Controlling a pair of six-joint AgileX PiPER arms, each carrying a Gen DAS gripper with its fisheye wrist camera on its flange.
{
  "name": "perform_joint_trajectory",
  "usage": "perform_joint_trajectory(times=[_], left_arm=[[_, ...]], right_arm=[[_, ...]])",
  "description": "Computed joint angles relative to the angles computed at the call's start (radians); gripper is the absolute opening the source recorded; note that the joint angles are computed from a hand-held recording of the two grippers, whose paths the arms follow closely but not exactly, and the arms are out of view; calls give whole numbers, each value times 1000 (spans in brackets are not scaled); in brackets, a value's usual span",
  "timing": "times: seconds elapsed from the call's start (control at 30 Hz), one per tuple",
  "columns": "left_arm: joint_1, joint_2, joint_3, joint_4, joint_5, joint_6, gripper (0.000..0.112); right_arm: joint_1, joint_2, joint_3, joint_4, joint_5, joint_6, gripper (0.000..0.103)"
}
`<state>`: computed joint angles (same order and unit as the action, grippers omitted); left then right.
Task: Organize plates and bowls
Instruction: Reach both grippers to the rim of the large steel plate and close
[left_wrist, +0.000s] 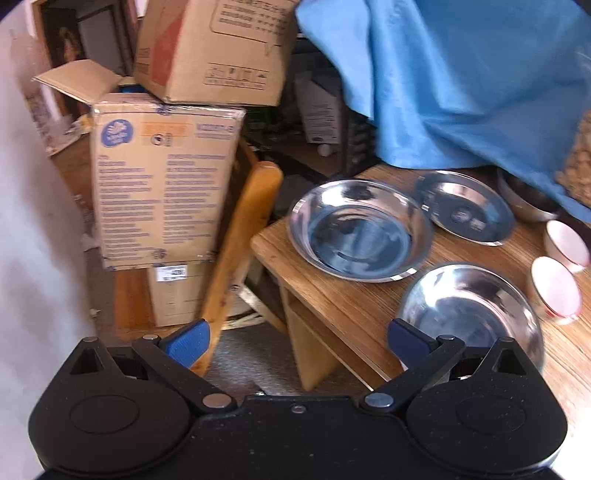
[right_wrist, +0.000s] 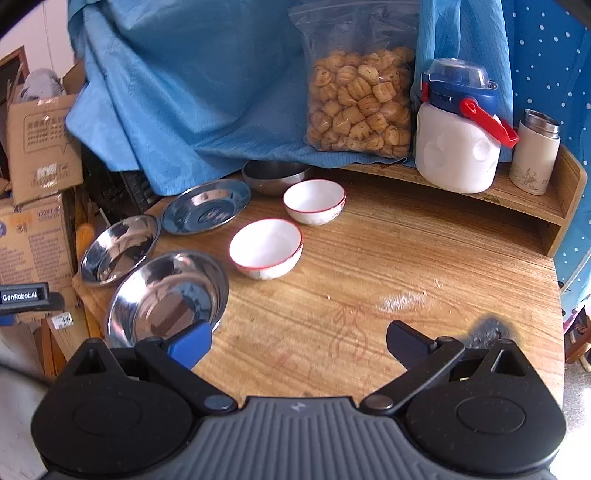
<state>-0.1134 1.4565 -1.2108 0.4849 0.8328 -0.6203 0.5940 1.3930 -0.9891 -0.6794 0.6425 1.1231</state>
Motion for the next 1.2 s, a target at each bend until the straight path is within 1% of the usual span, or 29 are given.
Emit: perform_joint_trajectory(times=[0.07, 0.17, 0.27, 0.33, 0.37, 0.47, 0.5, 0.57, 0.7, 0.8, 0.9, 1.0, 1.07, 1.1, 1.17, 1.2], left_arm=[[5, 20, -31, 11, 4, -9, 102], [45, 69, -85, -32, -16, 72, 102], [99, 140, -165, -98, -27, 169, 102], [148, 195, -227, -196, -47, 278, 102], [173, 225, -260, -254, -50, 346, 102], [235, 344, -409, -404, -1, 536, 102], [253, 375, -446, -443, 2, 582, 102], [285, 421, -495, -517, -2, 652, 102], [331, 517, -615, -618, 42, 757, 102], [356, 587, -706, -666, 101, 814, 102], [383, 658, -801, -714, 166, 859, 101], [407, 724, -897, -767, 233, 894, 94], [424, 755, -937, -811, 263, 905, 92], [430, 764, -946, -828, 271, 909, 89], [440, 782, -965, -860, 286, 919, 85], [442, 789, -975, -866, 294, 918, 82]], right_arm=[[-29, 12, -17, 37, -30, -42, 103], [-116, 27, -19, 226, -171, -189, 103], [-129, 82, -70, 240, -212, -193, 103], [-122, 131, -118, 210, -240, -168, 103], [-117, 165, -157, 218, -238, -175, 103], [-95, 277, -292, 225, -206, -158, 103], [-89, 316, -339, 235, -188, -153, 103], [-81, 391, -435, 283, -148, -175, 102], [-61, 509, -604, 358, -80, -248, 100], [-53, 618, -768, 439, 8, -349, 98], [-40, 722, -934, 482, 94, -415, 94], [-36, 837, -1124, 517, 201, -467, 90], [-37, 902, -1227, 542, 245, -488, 85], [-38, 941, -1295, 555, 279, -501, 84], [-40, 1026, -1445, 577, 354, -531, 74], [-42, 1067, -1520, 589, 391, -547, 72]])
